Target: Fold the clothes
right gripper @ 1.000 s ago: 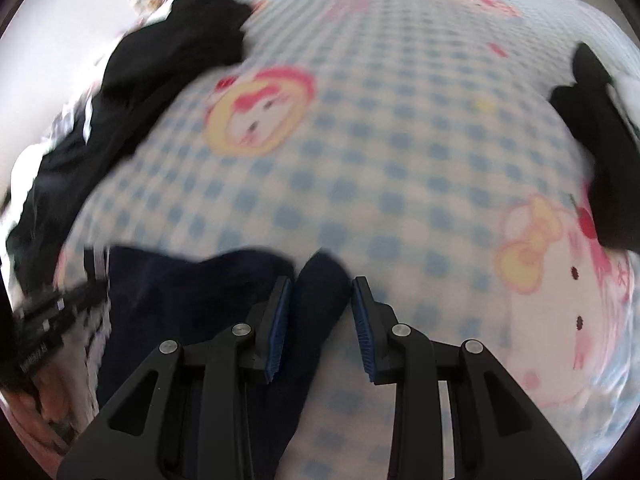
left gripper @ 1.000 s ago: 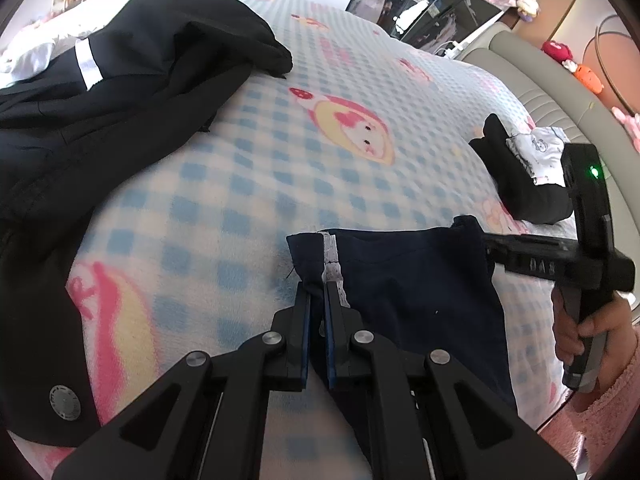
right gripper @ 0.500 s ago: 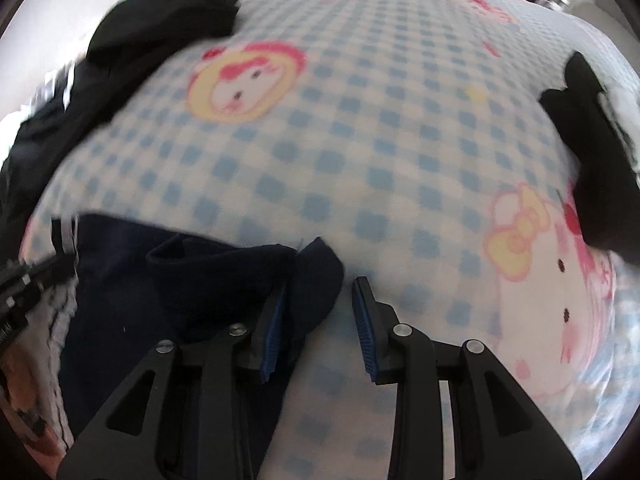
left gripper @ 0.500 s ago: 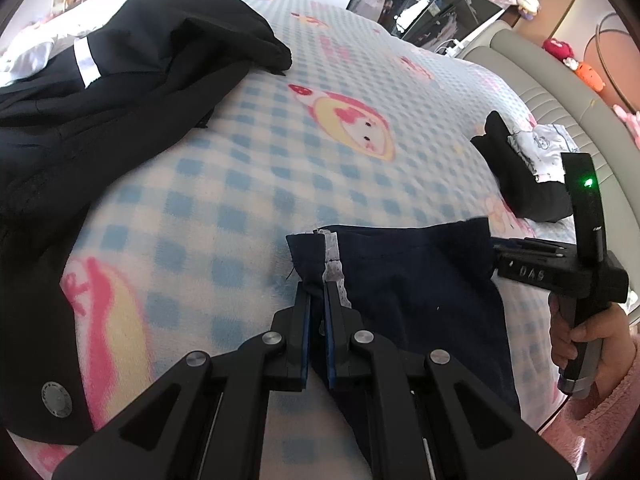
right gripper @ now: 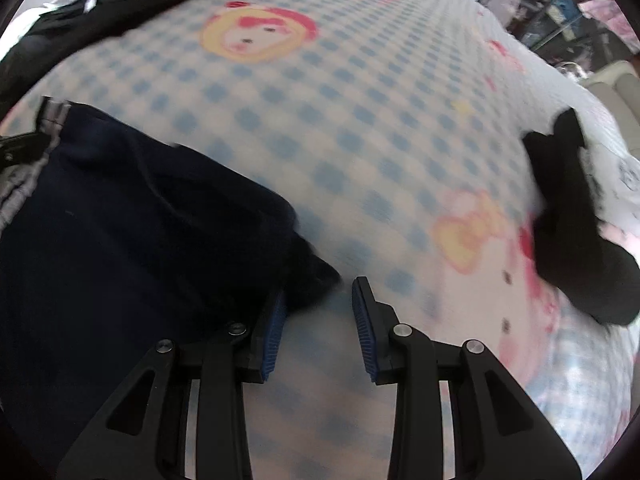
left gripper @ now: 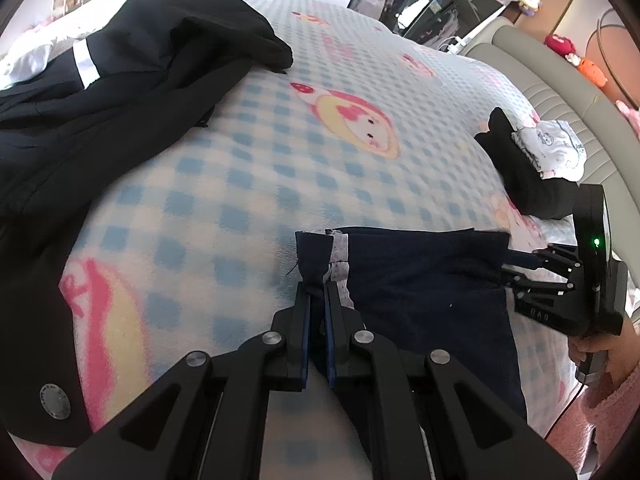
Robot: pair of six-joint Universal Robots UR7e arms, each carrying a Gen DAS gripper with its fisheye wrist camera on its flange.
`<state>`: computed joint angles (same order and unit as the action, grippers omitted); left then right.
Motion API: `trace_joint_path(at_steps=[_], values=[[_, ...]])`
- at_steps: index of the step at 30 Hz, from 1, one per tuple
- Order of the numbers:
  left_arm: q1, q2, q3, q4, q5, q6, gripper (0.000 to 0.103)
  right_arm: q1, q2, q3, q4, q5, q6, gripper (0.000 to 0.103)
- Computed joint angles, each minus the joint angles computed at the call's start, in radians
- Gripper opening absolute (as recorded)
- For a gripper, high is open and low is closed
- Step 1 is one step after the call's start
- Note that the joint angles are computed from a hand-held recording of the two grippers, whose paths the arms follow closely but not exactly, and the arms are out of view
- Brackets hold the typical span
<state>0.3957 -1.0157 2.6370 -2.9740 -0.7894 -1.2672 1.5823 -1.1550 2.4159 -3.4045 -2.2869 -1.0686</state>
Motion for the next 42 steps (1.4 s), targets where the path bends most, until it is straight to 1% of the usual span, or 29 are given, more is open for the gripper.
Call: trace_joint_path(at_steps=[2,3,6,7,10,12,15,17,19,20,22,24,25,26,27,28,29,31,33,35,37,38,40,42], values=[[-0.002,-0.003,0.002,0.003,0.001,-0.003,0.007,-0.02,-0.009,-0.004,-0.045,-0.002,0.026,0.032],[-0.008,-0.005,0.004,0.006,0.003,-0.011,0.007,-0.032,-0.036,-0.003,-0.024,0.024,0.06,0.032],[-0.01,-0.004,0.012,-0.017,0.004,-0.007,0.007,-0.069,-0.172,0.005,0.149,0.188,0.215,0.032],[-0.009,-0.003,0.014,-0.025,0.004,-0.004,0.007,-0.069,-0.189,0.004,0.179,0.226,0.252,0.032],[-0.01,0.002,0.017,-0.042,0.006,-0.002,0.007,-0.039,-0.167,-0.01,0.2,0.287,0.321,0.036],[-0.01,0.003,0.016,-0.04,0.006,-0.001,0.007,-0.03,-0.158,-0.012,0.212,0.311,0.335,0.036],[-0.009,0.001,0.016,-0.046,0.008,0.007,0.007,-0.021,-0.161,-0.009,0.267,0.339,0.343,0.036],[-0.018,0.003,0.021,-0.063,0.02,0.006,0.007,-0.023,-0.153,-0.014,0.307,0.334,0.349,0.037],[-0.029,0.006,0.026,-0.081,0.03,0.005,0.007,-0.019,-0.119,-0.015,0.275,0.302,0.347,0.037],[-0.034,0.003,0.028,-0.084,0.035,0.007,0.007,-0.021,-0.114,-0.009,0.248,0.301,0.345,0.036],[-0.043,-0.005,0.028,-0.078,0.042,0.008,0.007,-0.034,-0.146,0.033,0.139,0.345,0.352,0.036],[-0.041,-0.002,0.03,-0.105,0.041,0.024,0.007,-0.046,-0.18,0.07,0.048,0.386,0.365,0.036],[-0.037,0.008,0.032,-0.134,0.04,0.037,0.007,-0.05,-0.199,0.08,0.051,0.41,0.362,0.037],[-0.033,0.018,0.033,-0.162,0.039,0.051,0.007,-0.052,-0.217,0.083,0.096,0.438,0.347,0.037],[-0.032,0.022,0.028,-0.162,0.042,0.053,0.007,-0.05,-0.23,0.081,0.145,0.45,0.329,0.037],[-0.031,0.027,0.024,-0.16,0.044,0.056,0.007,-0.038,-0.223,0.08,0.169,0.434,0.304,0.037],[-0.027,0.03,0.016,-0.15,0.044,0.063,0.007,-0.025,-0.194,0.077,0.16,0.395,0.287,0.037],[-0.025,0.036,0.006,-0.145,0.045,0.08,0.007,-0.008,-0.115,0.068,0.1,0.305,0.278,0.037],[-0.022,0.036,0.001,-0.137,0.042,0.089,0.007,-0.023,-0.069,0.064,0.035,0.257,0.312,0.037],[-0.022,0.031,-0.002,-0.113,0.041,0.087,0.007,-0.048,-0.047,0.058,-0.021,0.226,0.352,0.035],[-0.009,0.033,0.0,-0.118,0.024,0.086,0.007,-0.061,-0.041,0.065,-0.098,0.201,0.366,0.036],[-0.005,0.036,0.001,-0.123,0.023,0.083,0.007,-0.069,-0.053,0.07,-0.121,0.21,0.37,0.037],[-0.001,0.041,0.004,-0.136,0.024,0.078,0.007,-0.092,-0.102,0.083,-0.125,0.265,0.382,0.037],[-0.001,0.043,0.008,-0.15,0.027,0.071,0.007,-0.109,-0.149,0.087,-0.103,0.309,0.393,0.039]])
